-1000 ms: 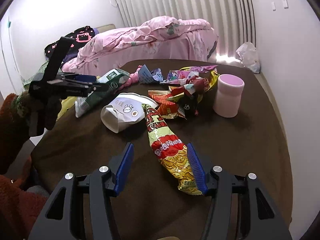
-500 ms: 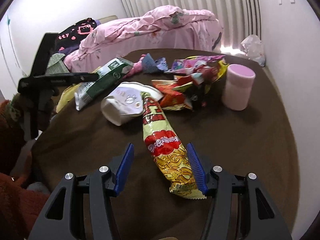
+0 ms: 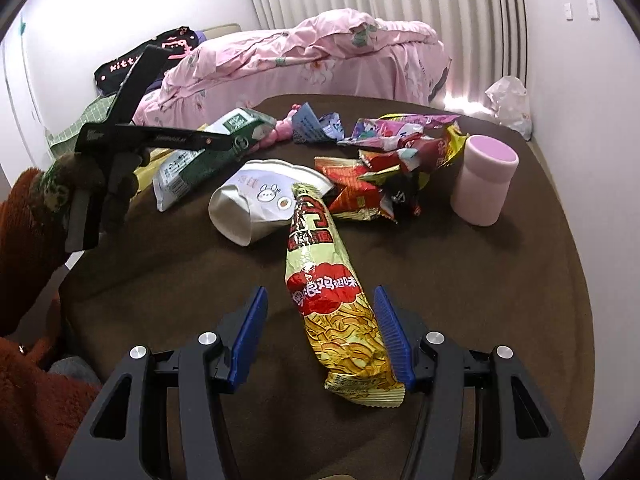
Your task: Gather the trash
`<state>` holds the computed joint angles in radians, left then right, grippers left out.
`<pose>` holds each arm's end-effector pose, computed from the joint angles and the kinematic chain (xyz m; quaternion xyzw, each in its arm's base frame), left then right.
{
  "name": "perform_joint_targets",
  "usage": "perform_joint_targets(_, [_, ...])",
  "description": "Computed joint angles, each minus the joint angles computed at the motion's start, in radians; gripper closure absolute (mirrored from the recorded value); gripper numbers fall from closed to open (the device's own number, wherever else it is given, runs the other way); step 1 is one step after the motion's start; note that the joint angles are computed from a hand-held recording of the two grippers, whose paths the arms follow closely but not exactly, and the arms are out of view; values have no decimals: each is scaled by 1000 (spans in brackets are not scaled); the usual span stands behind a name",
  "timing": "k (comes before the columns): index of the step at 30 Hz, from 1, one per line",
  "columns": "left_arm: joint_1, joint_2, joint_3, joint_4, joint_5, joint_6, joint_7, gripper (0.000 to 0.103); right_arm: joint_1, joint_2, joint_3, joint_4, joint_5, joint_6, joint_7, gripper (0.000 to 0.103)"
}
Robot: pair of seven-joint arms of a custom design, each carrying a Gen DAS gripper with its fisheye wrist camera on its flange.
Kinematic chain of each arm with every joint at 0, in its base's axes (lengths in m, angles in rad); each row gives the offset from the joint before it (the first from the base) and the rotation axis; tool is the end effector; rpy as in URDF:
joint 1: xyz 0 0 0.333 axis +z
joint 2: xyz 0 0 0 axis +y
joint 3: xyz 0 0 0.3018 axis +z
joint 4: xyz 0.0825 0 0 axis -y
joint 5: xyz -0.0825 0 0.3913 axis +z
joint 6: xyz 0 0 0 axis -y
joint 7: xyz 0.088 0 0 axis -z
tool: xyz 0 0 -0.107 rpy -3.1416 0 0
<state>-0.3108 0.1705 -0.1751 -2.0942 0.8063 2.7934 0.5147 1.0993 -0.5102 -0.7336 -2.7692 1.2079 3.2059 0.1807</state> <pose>0.5224 -0.3106 0.3732 -0.6304 0.7048 -0.2428 0.2167 0.3900 0.0750 0.3382 -0.7777 0.4871 -0.1321 0.3748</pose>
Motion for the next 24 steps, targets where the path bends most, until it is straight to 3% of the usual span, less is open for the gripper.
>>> perform_joint_targets(2, [30, -6, -19, -30, -107, 57, 59, 49, -6, -6, 5, -4, -5, -2, 1, 51])
perform_joint_targets(8, [21, -53, -40, -104, -192, 119, 148, 49, -37, -4, 26, 1, 16, -27, -14, 51])
perform_joint_targets(13, [-4, -49, -24, -65, -99, 78, 91, 49, -47, 17, 47, 15, 88, -45, -71, 51])
perform_joint_targets(24, [-24, 56, -21, 76, -147, -5, 186, 49, -181, 55, 172, 25, 191, -104, -154, 51])
